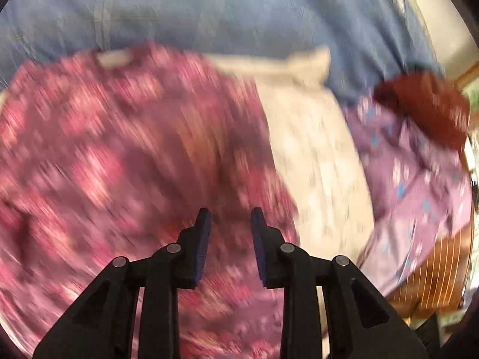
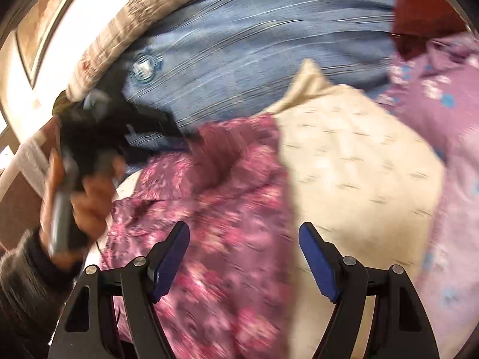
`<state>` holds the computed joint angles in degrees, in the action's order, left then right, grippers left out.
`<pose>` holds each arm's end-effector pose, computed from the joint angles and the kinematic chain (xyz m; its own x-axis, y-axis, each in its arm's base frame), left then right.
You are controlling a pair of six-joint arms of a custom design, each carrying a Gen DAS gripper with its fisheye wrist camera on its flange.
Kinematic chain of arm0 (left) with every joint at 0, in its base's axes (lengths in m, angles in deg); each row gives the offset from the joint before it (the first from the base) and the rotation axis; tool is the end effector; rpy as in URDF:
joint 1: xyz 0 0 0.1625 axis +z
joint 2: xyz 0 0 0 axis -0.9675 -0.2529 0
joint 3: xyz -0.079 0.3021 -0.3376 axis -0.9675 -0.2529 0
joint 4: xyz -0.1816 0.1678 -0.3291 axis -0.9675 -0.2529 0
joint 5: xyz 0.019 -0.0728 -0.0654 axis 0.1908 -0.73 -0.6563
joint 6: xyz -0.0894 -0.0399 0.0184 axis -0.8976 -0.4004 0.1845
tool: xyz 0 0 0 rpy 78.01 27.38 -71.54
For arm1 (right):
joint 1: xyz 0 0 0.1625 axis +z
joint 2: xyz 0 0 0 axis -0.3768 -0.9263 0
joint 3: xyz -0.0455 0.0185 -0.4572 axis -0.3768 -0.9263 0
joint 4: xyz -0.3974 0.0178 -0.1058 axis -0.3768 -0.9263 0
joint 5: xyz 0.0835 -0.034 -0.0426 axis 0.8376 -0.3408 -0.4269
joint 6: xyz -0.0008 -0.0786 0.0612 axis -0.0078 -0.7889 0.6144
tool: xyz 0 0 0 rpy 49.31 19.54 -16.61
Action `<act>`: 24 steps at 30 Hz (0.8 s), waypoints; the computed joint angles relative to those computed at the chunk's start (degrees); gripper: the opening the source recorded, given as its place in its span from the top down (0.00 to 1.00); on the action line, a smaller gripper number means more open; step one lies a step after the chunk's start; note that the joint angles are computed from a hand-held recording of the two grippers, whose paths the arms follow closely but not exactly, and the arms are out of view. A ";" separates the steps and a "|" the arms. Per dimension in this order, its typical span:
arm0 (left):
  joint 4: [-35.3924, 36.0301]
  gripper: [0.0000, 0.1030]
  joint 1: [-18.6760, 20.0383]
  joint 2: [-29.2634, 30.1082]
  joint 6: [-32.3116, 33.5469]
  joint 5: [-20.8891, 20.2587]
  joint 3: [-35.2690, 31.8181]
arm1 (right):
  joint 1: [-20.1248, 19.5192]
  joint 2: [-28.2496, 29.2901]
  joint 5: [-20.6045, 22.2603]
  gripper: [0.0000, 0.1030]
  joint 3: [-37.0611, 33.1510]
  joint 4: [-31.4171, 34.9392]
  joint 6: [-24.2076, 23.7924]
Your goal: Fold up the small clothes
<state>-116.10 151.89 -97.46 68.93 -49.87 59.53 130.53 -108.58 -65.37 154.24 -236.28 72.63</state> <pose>-0.0096 -0.8000 0.3237 -0.9215 -0.0178 -0.3879 0.1121 0.9442 -0.3097 0.3306 -0.6702 -0.0055 -0.9025 -0.2540 0.3478 -0.4136 0.7364 -0.5354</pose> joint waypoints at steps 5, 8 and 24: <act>-6.00 0.62 0.53 -7.83 3.55 -1.91 8.30 | -0.65 -0.74 -0.85 0.24 1.11 -1.80 1.18; -11.04 0.30 2.78 -12.17 5.07 0.60 9.87 | -0.63 0.21 2.13 0.24 -0.83 0.30 2.22; -2.75 0.30 19.68 -16.17 -6.23 -14.07 4.02 | 2.53 17.12 9.28 0.24 -32.37 25.90 9.93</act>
<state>-118.85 171.58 -113.64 62.70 -63.94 63.55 133.05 -91.46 -56.09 121.87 -210.38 82.55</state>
